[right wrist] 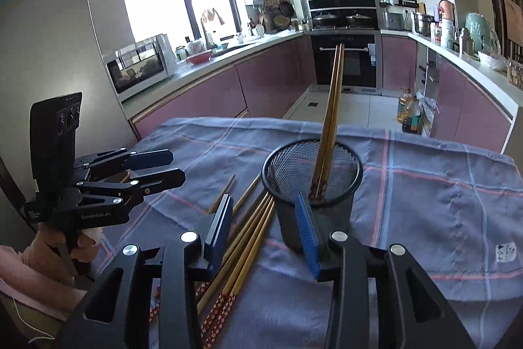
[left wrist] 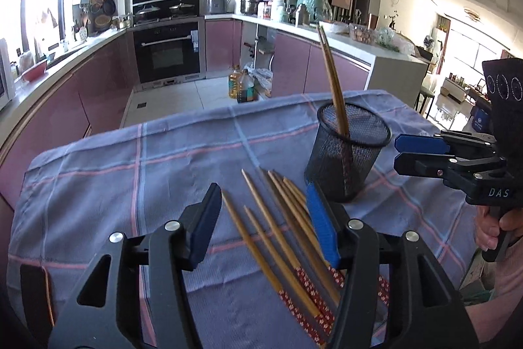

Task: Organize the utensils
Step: 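Open both tools and move them back down to the remaining chopsticks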

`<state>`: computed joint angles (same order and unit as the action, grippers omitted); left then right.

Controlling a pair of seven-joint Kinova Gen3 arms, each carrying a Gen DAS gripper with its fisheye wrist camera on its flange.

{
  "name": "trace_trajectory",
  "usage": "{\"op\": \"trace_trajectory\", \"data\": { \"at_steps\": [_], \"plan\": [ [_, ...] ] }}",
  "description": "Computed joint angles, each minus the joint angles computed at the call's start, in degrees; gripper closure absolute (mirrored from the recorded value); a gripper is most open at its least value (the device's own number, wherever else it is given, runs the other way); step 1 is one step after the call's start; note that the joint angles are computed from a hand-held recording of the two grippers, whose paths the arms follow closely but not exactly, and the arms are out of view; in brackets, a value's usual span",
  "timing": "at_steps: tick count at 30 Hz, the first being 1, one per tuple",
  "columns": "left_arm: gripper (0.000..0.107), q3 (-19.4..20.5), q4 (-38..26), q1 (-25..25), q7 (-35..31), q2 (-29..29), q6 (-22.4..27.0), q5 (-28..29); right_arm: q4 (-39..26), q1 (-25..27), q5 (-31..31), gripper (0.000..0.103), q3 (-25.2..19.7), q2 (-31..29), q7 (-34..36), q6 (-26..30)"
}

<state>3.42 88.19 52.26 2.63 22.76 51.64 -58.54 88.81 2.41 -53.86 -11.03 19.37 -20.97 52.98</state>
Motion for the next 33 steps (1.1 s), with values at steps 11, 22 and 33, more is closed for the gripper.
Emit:
{"op": "trace_trajectory", "data": {
  "at_steps": [11, 22, 33],
  "plan": [
    [0.057, -0.6, 2.3, -1.7, -0.9, 3.7, -3.8, 8.7, 1.6, -5.9, 11.1, 0.065, 0.0, 2.1, -11.4, -5.2],
    [0.063, -2.8, 0.4, -2.0, -4.7, 5.7, -4.3, 12.9, 2.8, -7.1, 15.5, 0.068, -1.4, 1.5, -14.6, -8.2],
    [0.066, -3.8, -1.0, -2.3, -8.0, 6.8, -3.9, 14.8, 2.5, -7.6, 18.0, 0.074, -1.8, 1.7, -16.3, -9.3]
  ]
}}
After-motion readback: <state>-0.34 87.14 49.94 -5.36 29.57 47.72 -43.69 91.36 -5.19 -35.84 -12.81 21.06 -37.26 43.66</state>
